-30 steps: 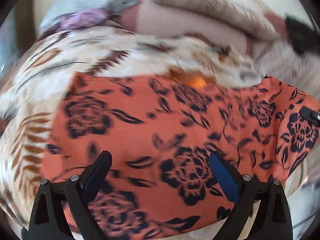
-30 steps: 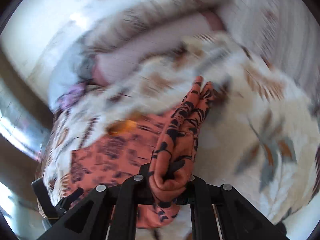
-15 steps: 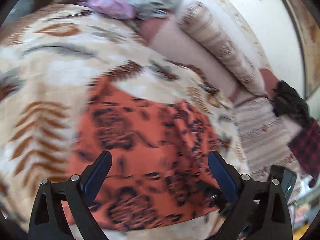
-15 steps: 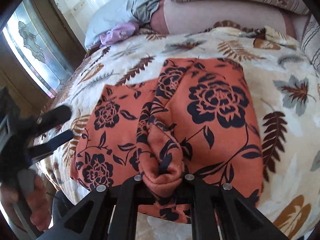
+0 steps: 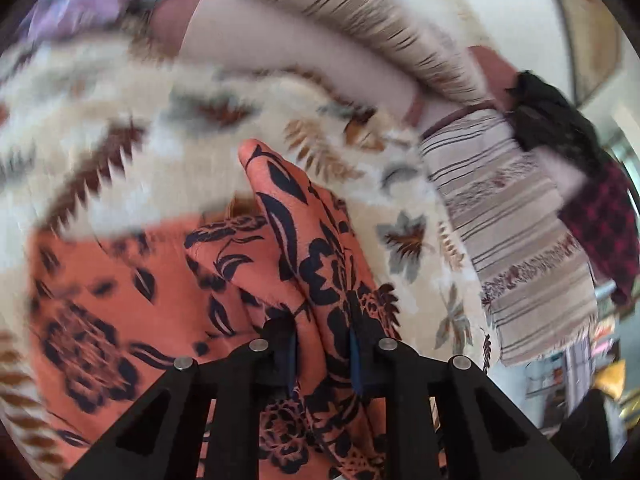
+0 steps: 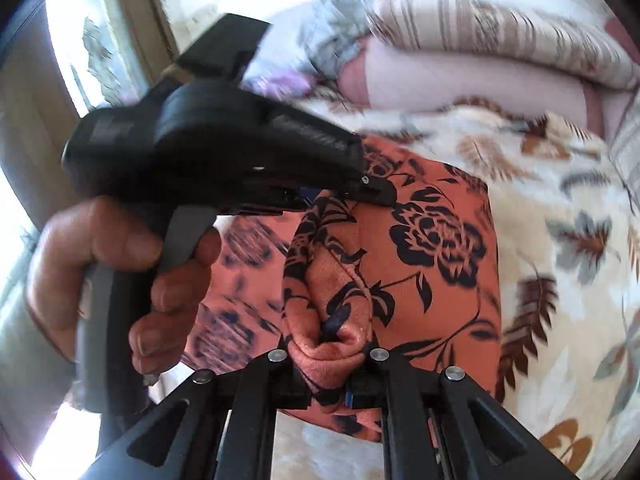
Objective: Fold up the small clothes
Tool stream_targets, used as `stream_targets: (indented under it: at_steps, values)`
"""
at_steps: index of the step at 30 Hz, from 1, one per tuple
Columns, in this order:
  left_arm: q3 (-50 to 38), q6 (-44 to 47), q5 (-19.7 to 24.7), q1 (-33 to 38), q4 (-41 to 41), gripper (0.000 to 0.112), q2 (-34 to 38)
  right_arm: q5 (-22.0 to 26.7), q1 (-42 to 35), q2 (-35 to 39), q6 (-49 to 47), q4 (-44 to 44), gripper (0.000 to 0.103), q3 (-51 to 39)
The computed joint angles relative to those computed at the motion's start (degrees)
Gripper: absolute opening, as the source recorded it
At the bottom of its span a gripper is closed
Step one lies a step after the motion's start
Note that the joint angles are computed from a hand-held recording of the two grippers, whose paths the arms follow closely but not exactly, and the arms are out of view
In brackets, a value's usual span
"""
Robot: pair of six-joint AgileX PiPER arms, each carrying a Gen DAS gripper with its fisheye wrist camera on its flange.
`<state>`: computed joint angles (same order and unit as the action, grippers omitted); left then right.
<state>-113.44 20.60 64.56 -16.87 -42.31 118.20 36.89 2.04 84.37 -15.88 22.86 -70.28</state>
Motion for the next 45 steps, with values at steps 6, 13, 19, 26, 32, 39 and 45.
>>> stream_targets:
  at_steps: [6, 13, 19, 26, 32, 39, 45]
  values:
    - [5.68, 6.30, -0.06, 10.04, 2.12, 0.021, 0.60, 0.69, 9.13, 8.14, 2.30, 1.54, 0.010, -6.99]
    - [8.16, 10.49, -1.76, 12.07, 1.20, 0.019, 0.51, 5.88, 12.48, 15.57, 7.73, -1.27, 0.010, -13.69]
    - [7.06, 11.05, -2.21, 14.61, 4.43, 0.021, 3.70, 3.88, 14.85, 16.14, 7.99, 0.88, 0.015, -13.22]
    - [12.16, 6.23, -6.78, 14.61, 8.51, 0.047, -0.58, 3.68, 11.10, 18.63, -10.96, 23.26, 0.070, -6.54]
    - [28.30, 16.86, -4.50, 20.38, -5.03, 0.047, -10.25, 3.68, 8.71, 11.43, -20.77, 33.18, 0.073, 4.27]
    - [39.72, 17.04, -9.66, 22.41, -6.49, 0.035, -14.13, 7.98, -0.06, -0.33, -24.78, 36.60, 0.073, 14.53]
    - [45.61, 19.80, -12.30, 20.70, -7.05, 0.034, -24.24, 16.52, -17.76, -4.51, -30.66, 44.36, 0.076, 21.38]
